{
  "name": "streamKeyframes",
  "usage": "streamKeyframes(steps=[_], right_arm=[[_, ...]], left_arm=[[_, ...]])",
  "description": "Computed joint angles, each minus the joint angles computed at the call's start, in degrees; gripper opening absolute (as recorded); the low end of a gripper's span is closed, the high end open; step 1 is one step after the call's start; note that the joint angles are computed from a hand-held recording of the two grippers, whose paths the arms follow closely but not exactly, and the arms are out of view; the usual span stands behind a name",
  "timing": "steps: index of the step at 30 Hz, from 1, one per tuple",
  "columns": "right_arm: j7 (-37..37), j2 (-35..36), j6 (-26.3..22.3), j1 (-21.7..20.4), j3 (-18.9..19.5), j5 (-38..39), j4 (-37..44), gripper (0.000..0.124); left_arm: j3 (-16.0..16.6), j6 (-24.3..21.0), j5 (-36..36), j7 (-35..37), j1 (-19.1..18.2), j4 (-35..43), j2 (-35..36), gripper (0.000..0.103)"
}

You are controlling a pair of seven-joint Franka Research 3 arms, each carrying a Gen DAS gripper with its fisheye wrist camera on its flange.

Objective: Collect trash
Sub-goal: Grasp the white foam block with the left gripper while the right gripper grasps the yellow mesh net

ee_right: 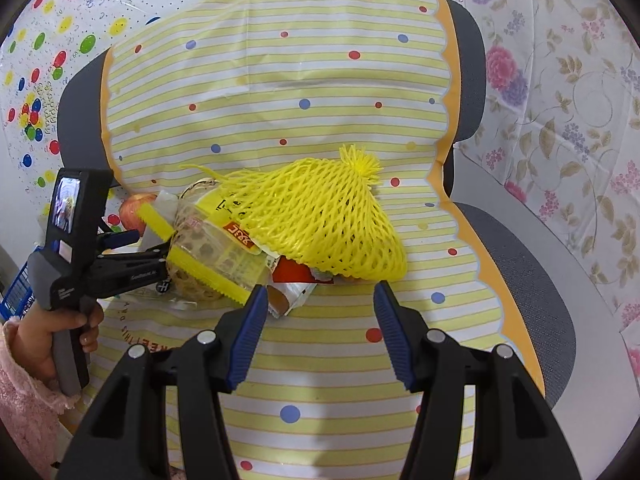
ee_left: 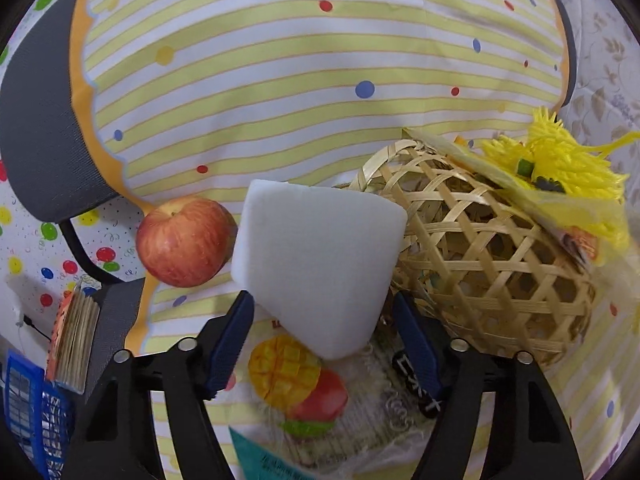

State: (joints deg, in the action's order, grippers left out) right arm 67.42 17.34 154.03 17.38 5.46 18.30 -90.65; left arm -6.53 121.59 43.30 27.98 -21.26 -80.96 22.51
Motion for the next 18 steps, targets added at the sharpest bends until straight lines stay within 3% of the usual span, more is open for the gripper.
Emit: streamKeyframes(steps=[2,5,10,12,14,18], right_arm=[[0.0,0.3,-0.3,0.1,0.0,-0.2,0.3,0.055],[-0.2,0.1,-0.4,0.1,0.0,-0.2,0.2,0.055],[-1.5,-0.4,0.9,-0.2,0.1,0.1,-0.8,0.055],[-1.7,0.1,0.8,0.0,0.0,-0.4,-0.2,0.061],[-2.1,0.8,0.9,0.4,-0.2,-1.4,0.4,0.065],[-1.1,3.6,0.6,2.1,-1.3,-5.7,3.5,0.065]], left_arm=[[0.1,-0.8,0.2,0.5,-0.2,0.8,0.5,0.052],[0.4,0.9,1.2,-1.2,-0.1,-1.6,-1.4,0.044],[-0.4,6.7,9.8,-12.3,0.0,-13.7,-11.9,0.041],[-1.8,9.3,12.6,-16.5,0.7,-18.0,-16.2,0.041],[-3.2,12.2,14.0,-19.2,1.9,-21.1,-19.2,0.041],[-5.7,13.2,15.1,-20.2,3.4,-21.9,-20.6,0.041]])
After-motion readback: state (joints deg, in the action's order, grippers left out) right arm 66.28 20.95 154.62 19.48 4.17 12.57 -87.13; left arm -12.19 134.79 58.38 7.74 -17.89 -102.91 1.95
